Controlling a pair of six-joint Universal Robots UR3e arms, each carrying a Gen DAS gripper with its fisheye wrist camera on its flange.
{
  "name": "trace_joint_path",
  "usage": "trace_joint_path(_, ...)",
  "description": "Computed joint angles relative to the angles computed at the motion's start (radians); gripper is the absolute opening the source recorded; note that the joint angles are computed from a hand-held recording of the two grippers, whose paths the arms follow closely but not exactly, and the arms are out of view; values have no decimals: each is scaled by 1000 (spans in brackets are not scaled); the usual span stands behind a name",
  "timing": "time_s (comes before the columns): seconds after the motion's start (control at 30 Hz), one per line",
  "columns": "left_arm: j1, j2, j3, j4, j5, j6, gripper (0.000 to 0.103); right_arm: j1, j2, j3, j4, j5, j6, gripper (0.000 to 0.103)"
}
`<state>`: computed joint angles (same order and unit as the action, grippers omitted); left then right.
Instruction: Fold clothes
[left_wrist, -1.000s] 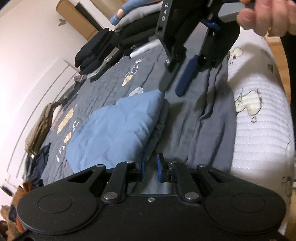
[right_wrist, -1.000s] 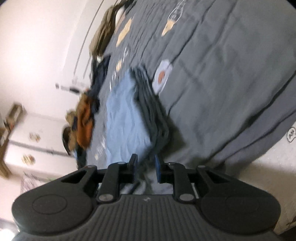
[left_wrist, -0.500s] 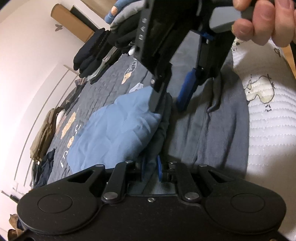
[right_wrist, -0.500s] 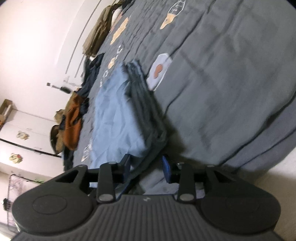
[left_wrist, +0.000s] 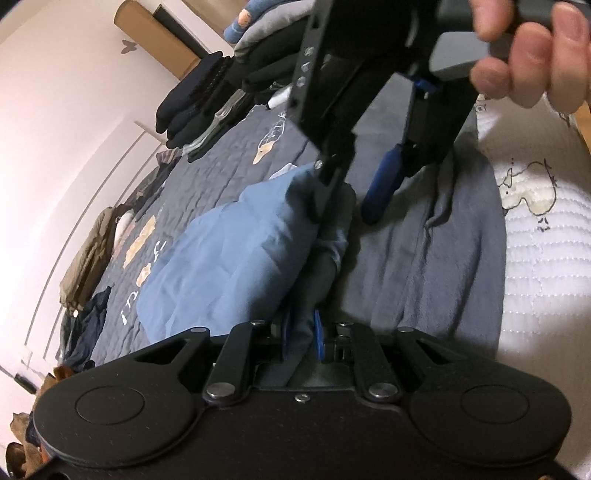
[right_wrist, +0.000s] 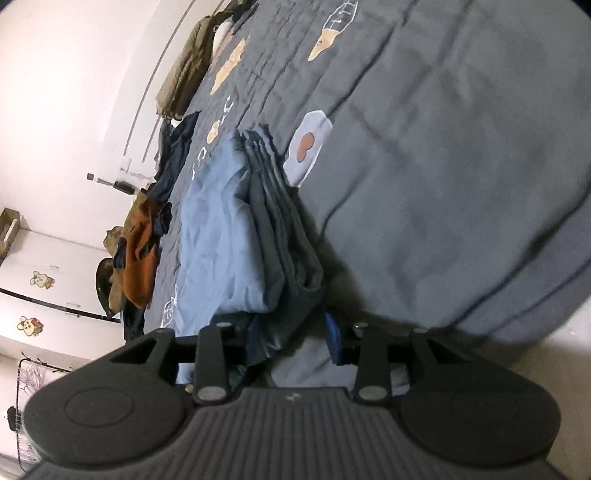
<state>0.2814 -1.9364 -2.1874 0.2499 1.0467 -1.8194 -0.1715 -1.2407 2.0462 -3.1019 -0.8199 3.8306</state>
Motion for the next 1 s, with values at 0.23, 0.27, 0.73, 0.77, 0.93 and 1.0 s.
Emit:
trace_joint_path(0.23, -15, -57, -38, 124, 16, 49, 14, 21, 61, 39, -221, -39, 139, 11)
trace_joint_path(0.27, -13, -56, -37, 118, 18, 56, 12, 19, 61, 53, -259, -49, 163, 8)
trace_joint_path(0.73, 13, -32, -54, 113, 0, 40, 13, 9, 38, 79, -293, -76, 166, 6)
trace_joint_path(0.77, -1, -63, -63, 169, 6, 44, 13, 15, 40, 73, -289, -83, 165, 6)
trace_joint_path(0.93, -30, -115, -53, 230, 49, 52, 5, 20, 42, 91, -325, -110, 184, 6)
trace_joint_path(1.0, -24, -68, -44, 159, 85, 52, 4, 24, 45, 94, -337, -127, 184, 6)
